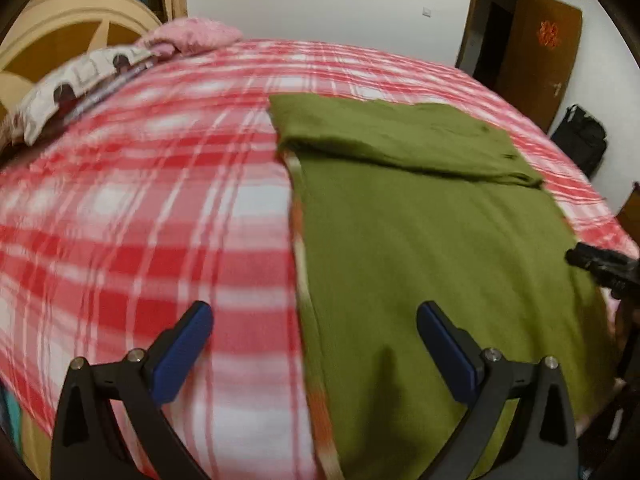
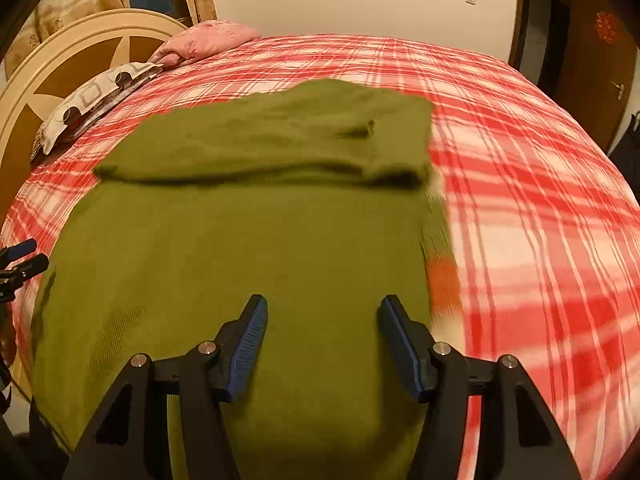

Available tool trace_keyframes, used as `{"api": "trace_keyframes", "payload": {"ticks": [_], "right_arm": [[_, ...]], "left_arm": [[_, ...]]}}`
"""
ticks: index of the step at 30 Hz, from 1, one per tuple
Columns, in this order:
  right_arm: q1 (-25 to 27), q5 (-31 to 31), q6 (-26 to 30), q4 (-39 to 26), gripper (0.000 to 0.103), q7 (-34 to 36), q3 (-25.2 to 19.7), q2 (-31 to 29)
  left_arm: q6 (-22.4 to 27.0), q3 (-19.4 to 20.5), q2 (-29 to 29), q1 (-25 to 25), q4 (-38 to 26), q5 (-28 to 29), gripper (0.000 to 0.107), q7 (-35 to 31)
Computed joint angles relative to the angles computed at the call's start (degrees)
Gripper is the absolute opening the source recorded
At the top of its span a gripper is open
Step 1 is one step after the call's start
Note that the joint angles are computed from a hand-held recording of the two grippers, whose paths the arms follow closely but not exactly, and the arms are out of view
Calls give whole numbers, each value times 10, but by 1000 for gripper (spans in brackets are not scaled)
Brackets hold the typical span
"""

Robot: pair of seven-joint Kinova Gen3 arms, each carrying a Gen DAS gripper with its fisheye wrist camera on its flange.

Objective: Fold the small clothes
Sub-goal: 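Move both tools to the cardigan's ribbed hem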

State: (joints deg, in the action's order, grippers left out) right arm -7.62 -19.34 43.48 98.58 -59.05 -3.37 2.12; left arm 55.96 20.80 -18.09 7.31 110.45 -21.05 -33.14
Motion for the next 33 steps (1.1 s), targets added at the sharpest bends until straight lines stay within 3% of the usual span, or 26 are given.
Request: {"api": "trace_keyframes", "payload": {"ticks": [2, 7, 9, 11, 16, 23, 26, 31, 33], "right_arm": [[11, -20, -3, 40, 60, 26, 9, -37], [17, -38, 19, 111, 60, 64, 49, -116], [16, -32, 22, 135, 60, 66, 60, -147], [14, -36, 30, 150, 60, 63, 75, -165], [9, -39, 46, 182, 60, 61, 102, -209], [12, -20, 68, 200, 60, 54, 133, -232], [10, -31, 80, 207, 60, 76, 156, -238], [7, -44, 108, 212, 60, 101, 172, -249], [12, -48, 105, 218, 53, 102, 169, -251]], "left_arm": [[11, 11, -28, 11, 13, 24, 103, 12], [81, 109, -50, 0, 16, 19, 103, 69], [93, 121, -49, 6, 12, 30, 101, 81], [92, 116, -50, 20, 16, 44, 97, 76], [63, 86, -43, 60, 33, 104, 75, 55], [32, 51, -56, 74, 50, 139, 68, 30], [2, 28, -73, 88, 67, 171, 53, 5], [-15, 15, -84, 76, 78, 209, 51, -13], [-14, 17, -87, 71, 77, 215, 51, -20]]}}
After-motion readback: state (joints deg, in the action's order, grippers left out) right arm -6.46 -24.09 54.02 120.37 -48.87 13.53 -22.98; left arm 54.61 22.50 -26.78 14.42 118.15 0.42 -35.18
